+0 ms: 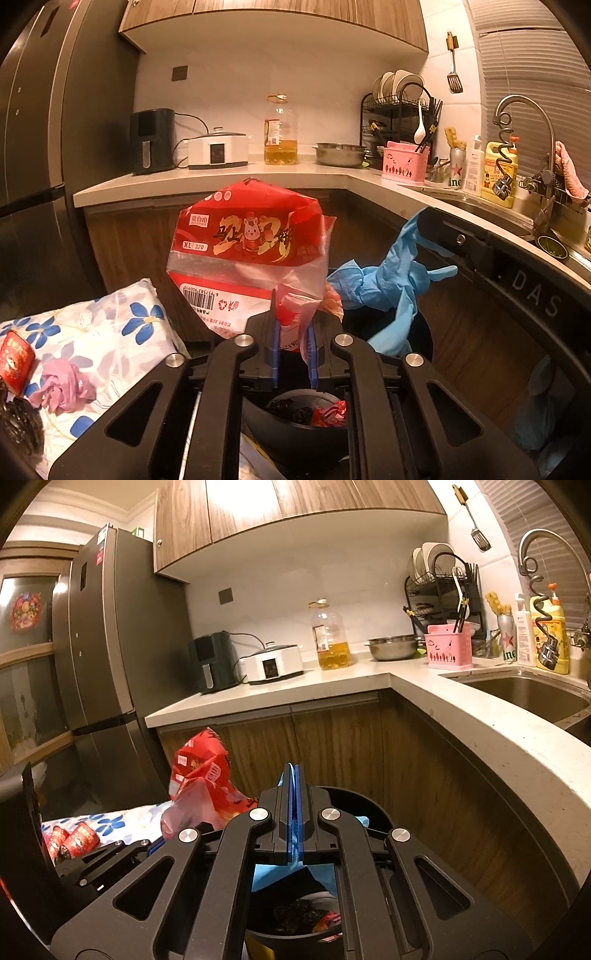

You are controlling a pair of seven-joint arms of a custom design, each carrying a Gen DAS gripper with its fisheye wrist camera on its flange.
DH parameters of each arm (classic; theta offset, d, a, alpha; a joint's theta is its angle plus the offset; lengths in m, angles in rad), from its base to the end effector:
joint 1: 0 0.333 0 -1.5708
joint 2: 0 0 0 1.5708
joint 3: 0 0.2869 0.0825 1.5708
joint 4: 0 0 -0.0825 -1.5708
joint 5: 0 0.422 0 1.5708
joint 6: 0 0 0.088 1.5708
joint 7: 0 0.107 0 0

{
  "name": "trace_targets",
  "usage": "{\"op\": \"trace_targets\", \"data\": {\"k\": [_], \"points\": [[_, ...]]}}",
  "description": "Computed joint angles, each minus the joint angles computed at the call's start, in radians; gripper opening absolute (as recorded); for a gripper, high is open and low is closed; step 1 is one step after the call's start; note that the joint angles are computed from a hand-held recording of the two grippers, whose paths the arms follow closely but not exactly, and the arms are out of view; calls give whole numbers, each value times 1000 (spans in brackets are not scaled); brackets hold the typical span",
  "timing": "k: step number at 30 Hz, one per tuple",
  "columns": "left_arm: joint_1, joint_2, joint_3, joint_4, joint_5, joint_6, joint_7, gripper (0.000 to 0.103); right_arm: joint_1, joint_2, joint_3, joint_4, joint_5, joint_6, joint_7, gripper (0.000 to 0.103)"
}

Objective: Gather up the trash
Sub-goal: 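Open both tools to drop the snack bag and glove into the bin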

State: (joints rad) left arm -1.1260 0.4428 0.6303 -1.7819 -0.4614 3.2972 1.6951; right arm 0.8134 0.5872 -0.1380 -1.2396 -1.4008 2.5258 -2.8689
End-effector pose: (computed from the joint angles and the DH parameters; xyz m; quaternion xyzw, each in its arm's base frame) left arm 0.6138 -0.3494 0.4461 -0.4847 0.6788 -0.4561 0.3102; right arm 0.5923 0.5236 0.4681 -0.5142 0.6020 -0.3770 0.4807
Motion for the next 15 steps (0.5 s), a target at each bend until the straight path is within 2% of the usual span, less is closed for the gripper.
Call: {"op": "trace_targets", "data": {"k": [3, 5, 6, 7, 9, 10, 11, 15], "points": [[51, -9, -53, 4, 22, -11, 5, 15, -8, 12, 4, 14, 24, 7, -24, 8], [49, -7, -46, 1, 38, -11, -7, 26, -9, 16, 1, 17, 35, 7, -30, 18], [29, 0, -22, -1, 39, -5, -16, 30, -8, 16, 0, 17, 42, 4, -31, 30], [10, 6, -1, -3, 34, -1, -19, 39, -7, 15, -2, 15, 45, 3, -27, 38], [26, -2, -20, -8, 29, 7, -6, 45, 1, 5, -7, 1, 40, -11, -13, 43], [32, -5, -27, -10, 23, 5, 1, 52, 4, -1, -7, -8, 38, -21, -10, 44], [22, -4, -16, -14, 14, 7, 2, 61, 5, -8, -5, -17, 38, -33, -8, 45], [-35, 5, 45, -28, -32, 3, 13, 69, 8, -36, 5, -54, 25, -68, 18, 55]]}}
